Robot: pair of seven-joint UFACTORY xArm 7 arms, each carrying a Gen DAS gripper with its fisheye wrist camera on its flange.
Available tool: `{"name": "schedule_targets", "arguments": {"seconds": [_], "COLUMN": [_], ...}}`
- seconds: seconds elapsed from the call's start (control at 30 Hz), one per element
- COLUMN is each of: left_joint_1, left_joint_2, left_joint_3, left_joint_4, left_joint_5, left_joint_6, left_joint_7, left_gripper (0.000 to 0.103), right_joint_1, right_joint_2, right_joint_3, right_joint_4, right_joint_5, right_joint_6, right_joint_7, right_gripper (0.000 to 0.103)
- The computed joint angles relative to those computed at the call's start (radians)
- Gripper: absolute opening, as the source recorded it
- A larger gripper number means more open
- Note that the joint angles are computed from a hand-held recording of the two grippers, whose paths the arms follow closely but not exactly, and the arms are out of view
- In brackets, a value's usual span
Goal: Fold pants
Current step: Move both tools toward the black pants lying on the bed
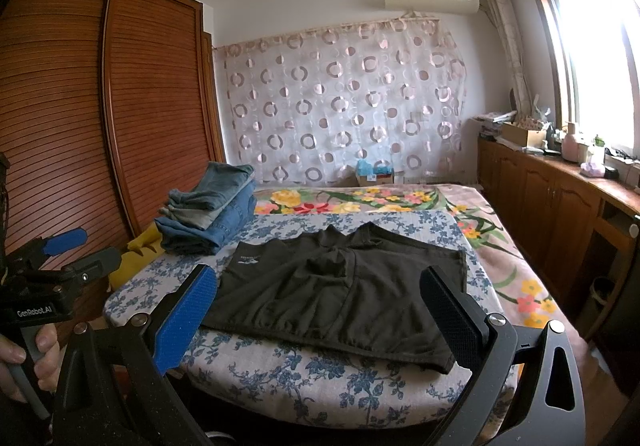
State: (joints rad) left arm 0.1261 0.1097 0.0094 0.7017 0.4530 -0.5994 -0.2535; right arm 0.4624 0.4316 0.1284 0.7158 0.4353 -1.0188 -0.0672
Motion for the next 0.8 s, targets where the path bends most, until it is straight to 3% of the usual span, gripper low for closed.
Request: {"name": "schedule_targets", "arguments": {"seconds": [0.43, 0.8], "left_joint_1": [0.001, -0.008], "left_joint_2": [-0.003, -0.051], "left_joint_3": [0.001, 0.007], "left_joint_4": [-0.004, 0.011], "left_joint_5": [0.002, 0.059], "left_joint_6": [-0.001, 0.066], "left_joint_7": [0.000, -0.065], "left_gripper": [0.103, 0.103], "right_joint_1": [0.003, 0.004], "right_joint_2": [0.000, -0.002], "right_joint_3": [0.000, 0.000], "right_joint_4": [-0.002, -0.004], "right_joint_5": [0.003, 0.011], "right_joint_6": [-0.004, -0.002], "right_joint_7": [-0.001, -0.002], "right_gripper": [0.101, 0.101]}}
